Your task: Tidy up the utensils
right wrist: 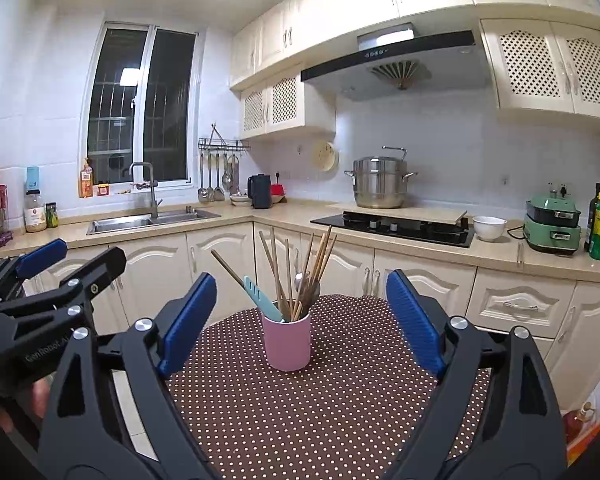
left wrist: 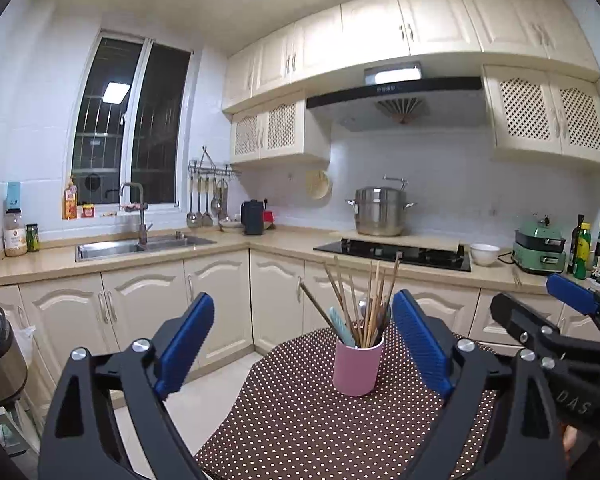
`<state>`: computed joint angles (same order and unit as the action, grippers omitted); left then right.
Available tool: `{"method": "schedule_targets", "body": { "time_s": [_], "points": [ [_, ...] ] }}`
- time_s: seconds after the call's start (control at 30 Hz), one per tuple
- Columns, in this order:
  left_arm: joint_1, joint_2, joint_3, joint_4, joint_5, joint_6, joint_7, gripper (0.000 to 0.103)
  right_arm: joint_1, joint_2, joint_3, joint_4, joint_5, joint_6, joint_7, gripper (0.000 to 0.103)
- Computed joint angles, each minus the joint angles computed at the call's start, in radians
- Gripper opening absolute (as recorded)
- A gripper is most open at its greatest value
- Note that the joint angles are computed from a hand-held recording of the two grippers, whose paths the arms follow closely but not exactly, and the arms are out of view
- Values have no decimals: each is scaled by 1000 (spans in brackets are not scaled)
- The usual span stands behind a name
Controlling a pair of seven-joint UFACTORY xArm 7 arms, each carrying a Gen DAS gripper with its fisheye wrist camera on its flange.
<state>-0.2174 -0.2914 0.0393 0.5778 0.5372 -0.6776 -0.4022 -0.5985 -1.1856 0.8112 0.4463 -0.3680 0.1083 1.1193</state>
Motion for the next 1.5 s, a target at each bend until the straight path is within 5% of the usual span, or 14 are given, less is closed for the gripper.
{"method": "schedule_targets", "body": {
  "time_s": [0.63,1.5],
  "points": [
    [-18,-94,53,-69,30,-52,-11,91,98,-116,-2,-6,-25,106,27,90],
    [12,-71,10,-73,5,-91,23,91,118,-112,-8,-19,-48,122,64,90]
  ]
}}
